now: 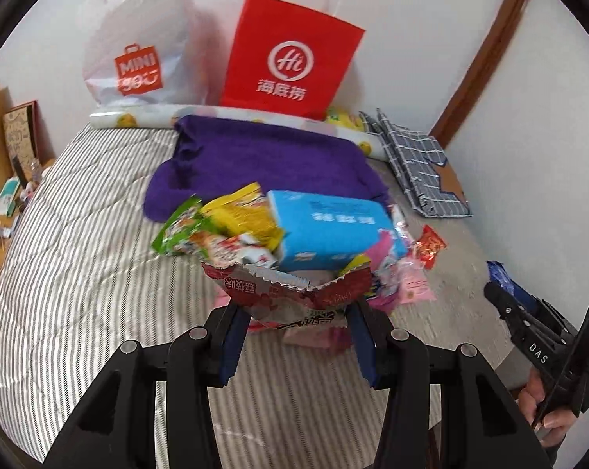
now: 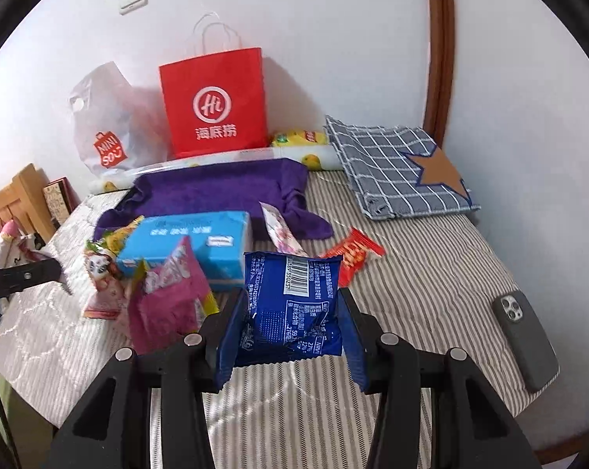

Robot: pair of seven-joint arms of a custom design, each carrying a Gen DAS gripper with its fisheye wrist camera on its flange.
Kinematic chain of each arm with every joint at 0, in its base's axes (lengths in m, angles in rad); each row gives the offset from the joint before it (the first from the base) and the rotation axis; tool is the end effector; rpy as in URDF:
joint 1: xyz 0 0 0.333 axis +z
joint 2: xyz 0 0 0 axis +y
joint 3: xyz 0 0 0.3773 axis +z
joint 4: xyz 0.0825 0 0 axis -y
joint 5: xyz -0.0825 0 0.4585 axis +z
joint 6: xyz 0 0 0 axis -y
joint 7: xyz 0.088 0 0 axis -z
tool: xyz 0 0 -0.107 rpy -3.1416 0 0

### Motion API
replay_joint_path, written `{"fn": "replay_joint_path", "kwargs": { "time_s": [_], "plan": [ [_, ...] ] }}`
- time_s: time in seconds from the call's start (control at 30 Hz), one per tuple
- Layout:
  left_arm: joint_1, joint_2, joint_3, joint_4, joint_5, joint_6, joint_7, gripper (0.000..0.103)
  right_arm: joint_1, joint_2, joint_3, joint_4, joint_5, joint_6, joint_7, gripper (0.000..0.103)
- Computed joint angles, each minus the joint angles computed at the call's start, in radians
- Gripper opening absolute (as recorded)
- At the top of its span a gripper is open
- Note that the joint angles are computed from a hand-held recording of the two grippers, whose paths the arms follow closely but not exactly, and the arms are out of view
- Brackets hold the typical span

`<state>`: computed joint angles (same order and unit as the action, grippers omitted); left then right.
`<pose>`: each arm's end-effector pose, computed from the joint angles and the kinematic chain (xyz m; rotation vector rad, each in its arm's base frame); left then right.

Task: Organize snacks
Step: 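Carry both packets onto the purple towel and open both tools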

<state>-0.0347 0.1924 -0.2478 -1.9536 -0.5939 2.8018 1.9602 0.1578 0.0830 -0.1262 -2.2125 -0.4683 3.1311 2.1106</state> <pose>0.6942 -0.1638 0.4721 -1.7983 2.0980 -1.0534 0.6420 0.0610 0.4465 -1.6851 1.7485 -0.7372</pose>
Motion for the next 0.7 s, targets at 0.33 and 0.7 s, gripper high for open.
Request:
{"fn": "replay_joint_path", "kwargs": {
  "time_s": [0.33,0.7],
  "plan": [
    [-0.016,0.054,-0.006,0.112,0.064,-0.047,-0.030,0.048,-0.025,0.038,0.059,0.086,0.162,-0.013,-0.152,0.044],
    [-0.018,0.175,-0.008,0.308,0.167,-0.134,-0.097,0.048,-0.068,0.138,0.125,0.248,0.404,-0.049,-0.354,0.044]
  ]
}}
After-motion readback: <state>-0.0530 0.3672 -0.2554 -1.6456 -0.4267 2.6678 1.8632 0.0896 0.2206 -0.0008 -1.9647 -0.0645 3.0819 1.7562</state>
